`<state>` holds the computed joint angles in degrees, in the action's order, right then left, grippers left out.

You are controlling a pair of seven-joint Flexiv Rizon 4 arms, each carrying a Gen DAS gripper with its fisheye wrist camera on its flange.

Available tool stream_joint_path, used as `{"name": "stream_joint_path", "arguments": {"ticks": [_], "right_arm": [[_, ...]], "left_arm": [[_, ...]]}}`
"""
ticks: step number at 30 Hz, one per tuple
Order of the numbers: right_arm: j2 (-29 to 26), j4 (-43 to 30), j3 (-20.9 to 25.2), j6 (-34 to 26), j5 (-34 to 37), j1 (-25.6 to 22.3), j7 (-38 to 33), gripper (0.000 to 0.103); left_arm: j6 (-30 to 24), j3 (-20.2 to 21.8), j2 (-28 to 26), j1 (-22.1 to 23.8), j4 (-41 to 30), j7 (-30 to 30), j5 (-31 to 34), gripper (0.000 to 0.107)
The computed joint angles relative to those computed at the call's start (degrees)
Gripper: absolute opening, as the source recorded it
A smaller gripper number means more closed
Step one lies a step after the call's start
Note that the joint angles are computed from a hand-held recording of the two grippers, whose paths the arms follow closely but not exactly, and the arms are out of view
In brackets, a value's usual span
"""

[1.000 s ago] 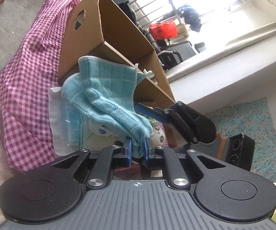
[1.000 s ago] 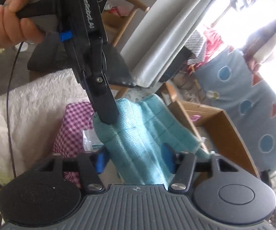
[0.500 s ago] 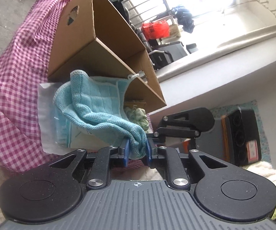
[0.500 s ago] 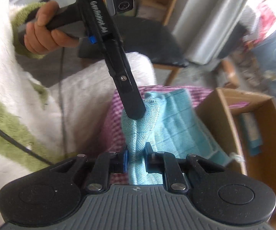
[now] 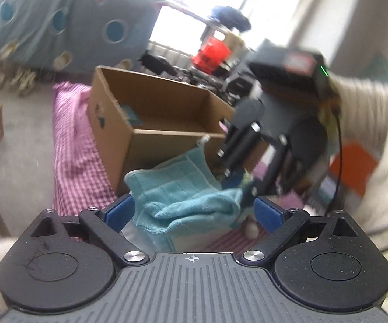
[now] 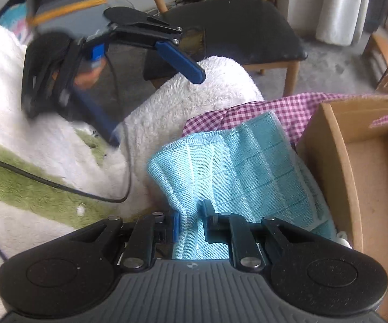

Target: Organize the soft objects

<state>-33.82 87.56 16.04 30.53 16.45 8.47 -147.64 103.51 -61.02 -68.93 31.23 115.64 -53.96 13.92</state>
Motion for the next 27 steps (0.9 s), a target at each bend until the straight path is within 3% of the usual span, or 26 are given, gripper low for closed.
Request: {"name": "stream_joint_path", "arguments": {"ticks": [5,7,12,15,16,19,23,27], "right_arm": [[-2.2,-5.8,-0.2,-7.6,-0.3,-0.2,0.1,0.017],[-2.8,-7.4,-0.3,-10.0,-0.2,-0.3,0.2,0.017],[-2.8,-8.6,-0.5,-13.9,-0.5,-0.2,-1.1,0.017],[-2.3,-8.3,-0.7,-13.9,0.0,-0.2,-1.7,0.017],[-1.9,-7.9,-0.8,-13.0,0.4,-0.3,-1.7,0.017],[0.5,-4.9,-0.5,-7.3,3.3,-1.5,-2.0,0.019],[5.6,1.4,0.4,5.8,11.3,-4.7,-3.0,0.020],[11.1,7.8,3.7,17.4,26.5,-10.2,-9.9,0.020]], "left_arm": [[-5.7,3.1,2.5,-3.6,-3.5,8.4,0.6,0.088],[-7.8,2.9,1.8,-4.2,-4.8,11.2,-0.6,0.075],[-9.6,3.6,2.2,-5.9,-6.2,15.2,-4.4,0.058],[-9.6,3.6,2.5,-6.5,-5.7,17.8,-5.8,0.038],[-9.3,3.8,2.8,-6.9,-5.6,18.4,-6.4,0.028],[-10.0,4.2,3.5,-7.7,-5.8,17.5,-9.8,0.019],[-13.7,0.6,0.7,-5.2,-6.4,14.6,-15.2,0.017],[-18.9,-2.1,-2.2,-3.2,-8.1,8.9,-22.8,0.016]]}}
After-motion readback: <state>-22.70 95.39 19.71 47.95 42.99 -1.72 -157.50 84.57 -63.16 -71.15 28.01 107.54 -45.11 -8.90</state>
